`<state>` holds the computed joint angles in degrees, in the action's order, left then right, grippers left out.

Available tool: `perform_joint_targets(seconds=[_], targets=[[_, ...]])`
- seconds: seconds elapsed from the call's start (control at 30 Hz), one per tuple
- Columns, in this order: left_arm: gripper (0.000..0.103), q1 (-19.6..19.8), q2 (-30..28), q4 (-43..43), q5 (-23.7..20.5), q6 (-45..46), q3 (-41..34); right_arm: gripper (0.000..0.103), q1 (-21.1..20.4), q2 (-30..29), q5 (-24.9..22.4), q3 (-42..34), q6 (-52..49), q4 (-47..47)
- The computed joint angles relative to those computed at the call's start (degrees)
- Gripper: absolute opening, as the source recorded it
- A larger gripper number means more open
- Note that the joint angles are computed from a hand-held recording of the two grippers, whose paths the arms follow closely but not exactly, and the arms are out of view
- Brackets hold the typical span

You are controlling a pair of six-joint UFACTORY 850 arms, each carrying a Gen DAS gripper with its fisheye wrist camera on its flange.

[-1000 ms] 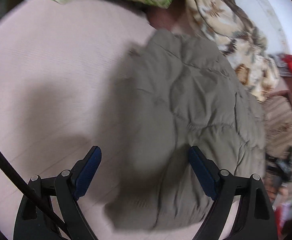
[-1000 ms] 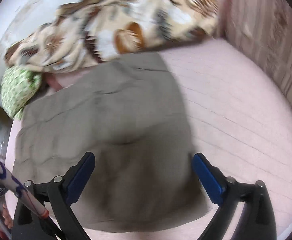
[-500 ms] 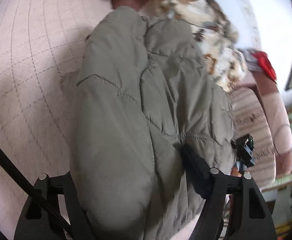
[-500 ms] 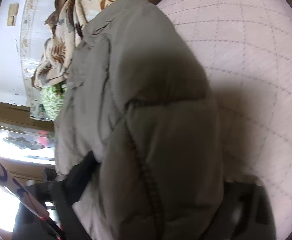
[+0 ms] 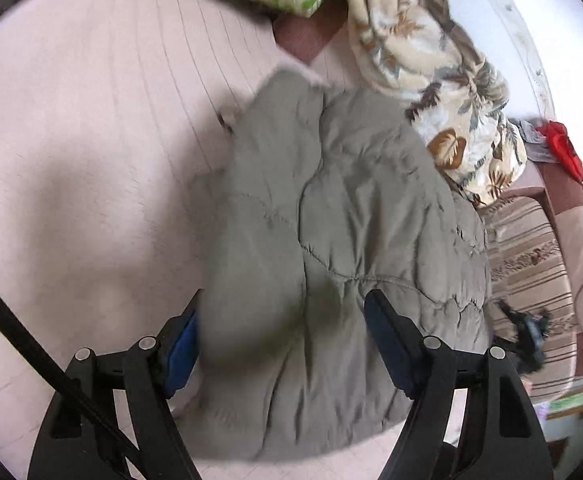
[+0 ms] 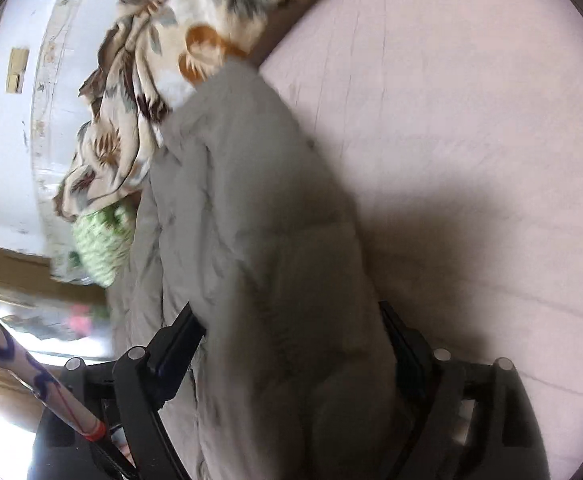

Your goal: Fold large clothes

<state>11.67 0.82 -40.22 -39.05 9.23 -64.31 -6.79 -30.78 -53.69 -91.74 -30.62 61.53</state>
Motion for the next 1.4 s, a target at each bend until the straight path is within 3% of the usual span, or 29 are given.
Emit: perform_joint_targets(seconds=[0.13, 0.23, 0.33, 0.5, 0.6, 0.7, 0.8, 0.93, 1.07, 1.17, 1.3, 1.4], targets=[[0.077, -2.2, 4.9, 6.5, 4.0, -5.2, -0.1, 0.089, 0.0, 8.7, 11.5, 5.5, -1.9, -3.9], [0.077, -7.6, 2.3, 16.5, 4.3, -11.6, -5.2, 0.089, 1.4, 14.1, 17.1, 7.6, -3.4, -8.2], [0.077, -14.0, -3.7, 30.1, 4.2, -21.4, -11.7, 0.089, 4.1, 15.7, 17.9, 7.9, -7.3, -7.7], [0.077, -18.4, -14.3, 49.2, 1.5, -38.0, -18.5, 0.085, 11.9, 13.0, 20.2, 5.5, -7.5, -12.6], [0.09, -18.1, -16.8, 56.1, 4.4, -44.9, -18.6, 0.084, 16.8, 7.9, 25.5, 1.0, 5.3, -28.5], [0.096, -17.1, -17.7, 55.3, 7.3, -45.2, -18.6, 0.086, 19.2, 3.6, 29.4, -2.1, 17.8, -43.9], [0.1, -16.7, -18.0, 56.6, 10.2, -46.5, -17.7, 0.093, 18.4, 1.8, 32.0, -2.3, 17.1, -40.6], [0.1, -17.7, -18.8, 60.2, 9.0, -50.1, -18.8, 0.096, 18.3, 0.8, 34.9, -1.9, 14.9, -38.0], [0.099, -18.9, -14.4, 65.4, 4.9, -54.8, -16.7, 0.097, 18.6, -0.5, 33.8, -4.0, 18.4, -41.9], [0.099, -21.3, -6.8, 77.4, 3.5, -65.7, -11.0, 0.097, 19.0, 0.0, 30.4, -5.2, 25.7, -50.2], [0.099, -26.9, 3.8, 98.7, -5.6, -86.5, -3.1, 0.096, 18.5, 8.3, 34.2, 3.4, 20.3, -44.9], [0.099, -31.7, 11.6, 108.8, -13.3, -97.3, 2.1, 0.096, 19.3, 15.7, 36.6, 11.5, 14.3, -41.3]])
